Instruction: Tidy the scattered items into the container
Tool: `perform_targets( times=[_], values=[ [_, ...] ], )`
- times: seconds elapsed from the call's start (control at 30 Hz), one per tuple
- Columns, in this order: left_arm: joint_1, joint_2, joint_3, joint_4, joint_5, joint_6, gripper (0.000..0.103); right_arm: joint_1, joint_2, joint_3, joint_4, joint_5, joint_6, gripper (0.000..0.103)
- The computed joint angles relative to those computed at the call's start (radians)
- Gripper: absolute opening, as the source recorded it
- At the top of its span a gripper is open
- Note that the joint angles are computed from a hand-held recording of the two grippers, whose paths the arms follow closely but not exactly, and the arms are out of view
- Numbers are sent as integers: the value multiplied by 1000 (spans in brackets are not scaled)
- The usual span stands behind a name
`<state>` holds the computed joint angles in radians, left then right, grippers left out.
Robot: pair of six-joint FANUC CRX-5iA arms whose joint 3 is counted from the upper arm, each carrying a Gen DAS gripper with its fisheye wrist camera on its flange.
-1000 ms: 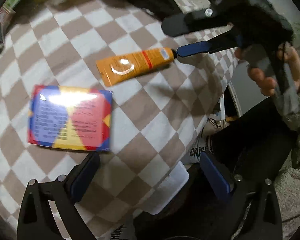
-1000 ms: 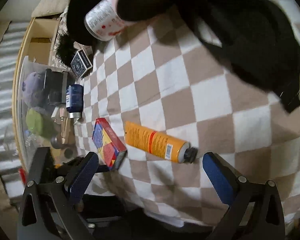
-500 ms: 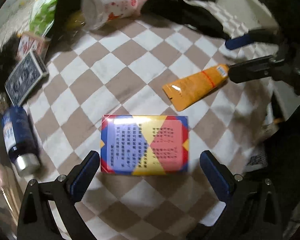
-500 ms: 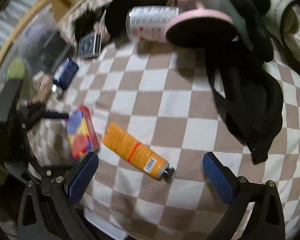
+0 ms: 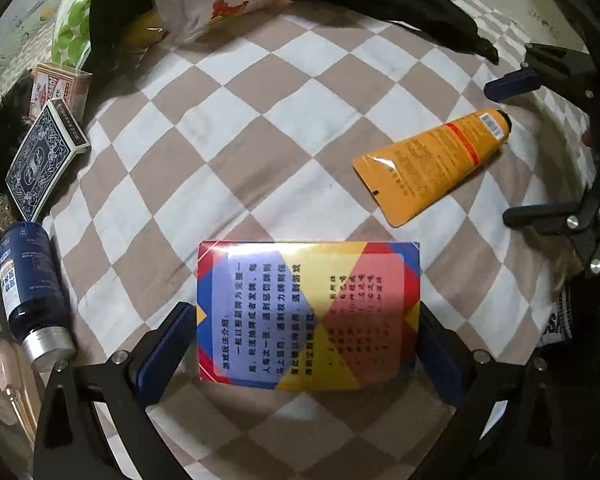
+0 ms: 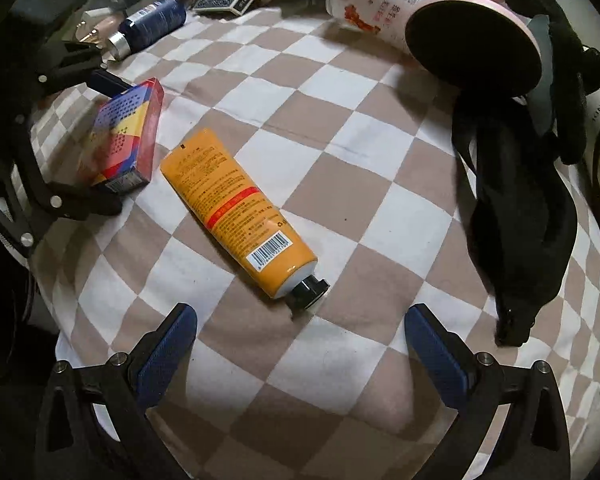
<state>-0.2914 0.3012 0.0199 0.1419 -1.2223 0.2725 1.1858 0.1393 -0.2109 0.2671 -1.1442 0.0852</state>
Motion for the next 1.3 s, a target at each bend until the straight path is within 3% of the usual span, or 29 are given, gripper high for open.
perform_targets(
  times=[0.27,0.5,0.57,0.6,0.8,1.07,1.3],
  values=[
    [9,-18,-57,58,26,0,103,3,-13,-30,21,26,4,103],
    [-2,-18,-44,41,29,30,103,-57,36,88,-88,-75,161,103],
    [-3,-21,-46,57,29,12,92,-60,50,109,-73,-100,197,103],
    [-1,-19,-40,60,23,4,92,-61,53,113,-66,-103,204,103],
    [12,-6,-28,64,-23,-7,91,-91,75,164,-62,-101,277,82],
    [28,-13,-42,63,-33,-13,91,-116,95,205,-89,-113,342,72],
    [52,-44,-80,69,-24,-8,91,-121,95,235,-111,-121,345,46]
  ],
)
